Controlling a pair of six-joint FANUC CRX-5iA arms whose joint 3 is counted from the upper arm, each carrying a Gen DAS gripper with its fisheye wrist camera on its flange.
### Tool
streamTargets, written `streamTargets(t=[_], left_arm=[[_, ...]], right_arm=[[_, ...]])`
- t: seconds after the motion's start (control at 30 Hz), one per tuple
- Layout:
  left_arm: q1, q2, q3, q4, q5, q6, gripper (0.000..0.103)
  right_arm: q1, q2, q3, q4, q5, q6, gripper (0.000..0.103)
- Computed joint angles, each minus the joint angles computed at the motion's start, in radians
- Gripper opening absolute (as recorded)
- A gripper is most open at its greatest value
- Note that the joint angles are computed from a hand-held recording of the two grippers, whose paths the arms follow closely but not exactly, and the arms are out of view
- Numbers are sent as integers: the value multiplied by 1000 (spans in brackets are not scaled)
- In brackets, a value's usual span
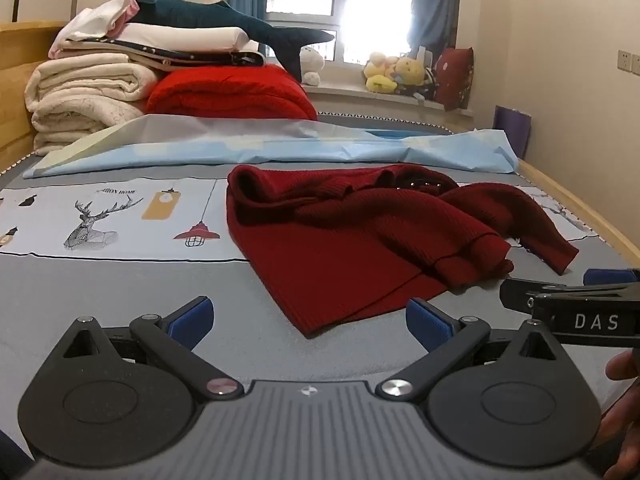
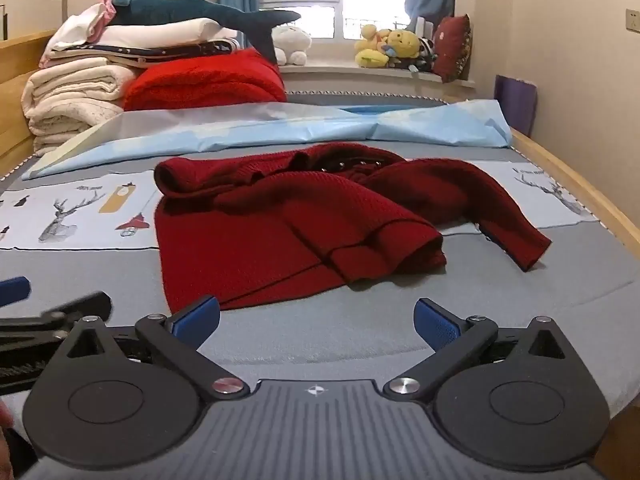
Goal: Fold small clothes
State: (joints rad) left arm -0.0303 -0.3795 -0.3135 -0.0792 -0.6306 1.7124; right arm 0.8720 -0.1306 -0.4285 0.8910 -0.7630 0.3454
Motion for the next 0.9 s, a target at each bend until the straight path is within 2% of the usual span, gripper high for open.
streamTargets(t=[0.9], left_arm=[[-2, 13, 19, -29, -21, 47, 102]], right_arm=[[11, 19, -2, 39, -2, -11, 102]])
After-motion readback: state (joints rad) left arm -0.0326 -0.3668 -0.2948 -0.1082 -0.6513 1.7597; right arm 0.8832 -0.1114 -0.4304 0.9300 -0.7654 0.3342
